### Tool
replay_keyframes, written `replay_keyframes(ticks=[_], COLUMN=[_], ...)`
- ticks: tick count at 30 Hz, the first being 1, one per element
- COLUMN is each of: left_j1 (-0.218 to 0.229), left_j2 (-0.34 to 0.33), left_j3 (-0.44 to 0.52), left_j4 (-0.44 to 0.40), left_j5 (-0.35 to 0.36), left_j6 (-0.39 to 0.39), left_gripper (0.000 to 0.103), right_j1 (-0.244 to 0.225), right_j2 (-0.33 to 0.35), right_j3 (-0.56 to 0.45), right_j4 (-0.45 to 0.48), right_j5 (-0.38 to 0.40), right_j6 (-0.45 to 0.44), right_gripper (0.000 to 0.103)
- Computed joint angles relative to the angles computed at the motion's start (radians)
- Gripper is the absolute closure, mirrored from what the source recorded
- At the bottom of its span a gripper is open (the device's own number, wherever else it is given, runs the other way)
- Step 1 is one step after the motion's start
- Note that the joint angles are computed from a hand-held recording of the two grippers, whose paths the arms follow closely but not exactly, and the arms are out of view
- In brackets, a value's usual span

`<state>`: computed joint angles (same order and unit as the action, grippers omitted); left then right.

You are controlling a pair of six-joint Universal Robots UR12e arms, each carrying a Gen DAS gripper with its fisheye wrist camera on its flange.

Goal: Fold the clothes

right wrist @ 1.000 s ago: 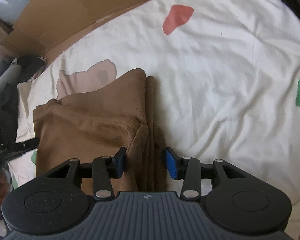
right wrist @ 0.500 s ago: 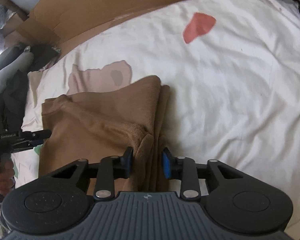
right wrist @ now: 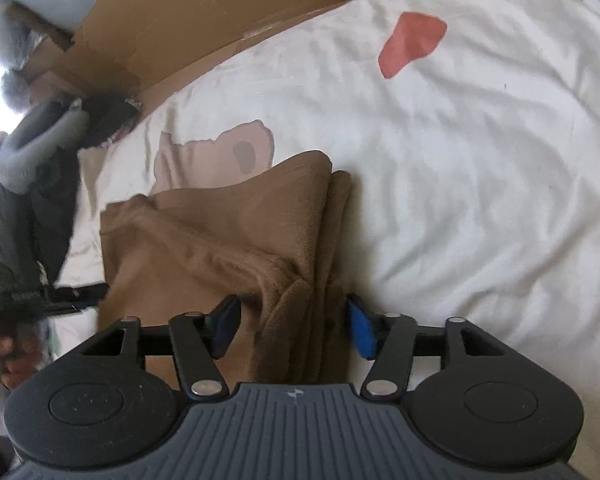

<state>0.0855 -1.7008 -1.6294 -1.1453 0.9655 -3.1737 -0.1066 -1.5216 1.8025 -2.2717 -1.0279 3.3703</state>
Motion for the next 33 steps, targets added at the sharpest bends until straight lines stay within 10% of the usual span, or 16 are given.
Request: replay_keyframes(ticks=[3,21,24,27,33], left_j1=[0.005,0.035,0.035,0.03,0.016], left_j2=[0.001,-0.002,-0.013,-0.03,-0.058], left_j3=[-0.003,-0.012,-0.01,0.012,0.051], left_j4=[0.0,-0.042,-0.029,-0.055,-0.102], left_j5=[-0.013,-0.086,-0.106,-0.11,-0.129], left_j6=[-0.008,0.016,-0.008,0.014,0.073], left_gripper=[0.065,0.055,0.054,0.054,0.055], right_j1=[0.006,-0.031,-0.038,-0.048,-0.059], right_j2=[0.003,0.001,0.007,0.008,-0.01], right_j3=[-0.019,0.028,0.031,0.028,0.05], right_j4=[0.029,-0.034,-0.045,-0.03,-0.077], right_j5=[-0.017,0.085,0.117,0.155,0.199], right_j6=[-0.026,-0.054,-0.025,0.001,0.06], right_gripper=[0.077,0.055,0.055,0.077,0.075])
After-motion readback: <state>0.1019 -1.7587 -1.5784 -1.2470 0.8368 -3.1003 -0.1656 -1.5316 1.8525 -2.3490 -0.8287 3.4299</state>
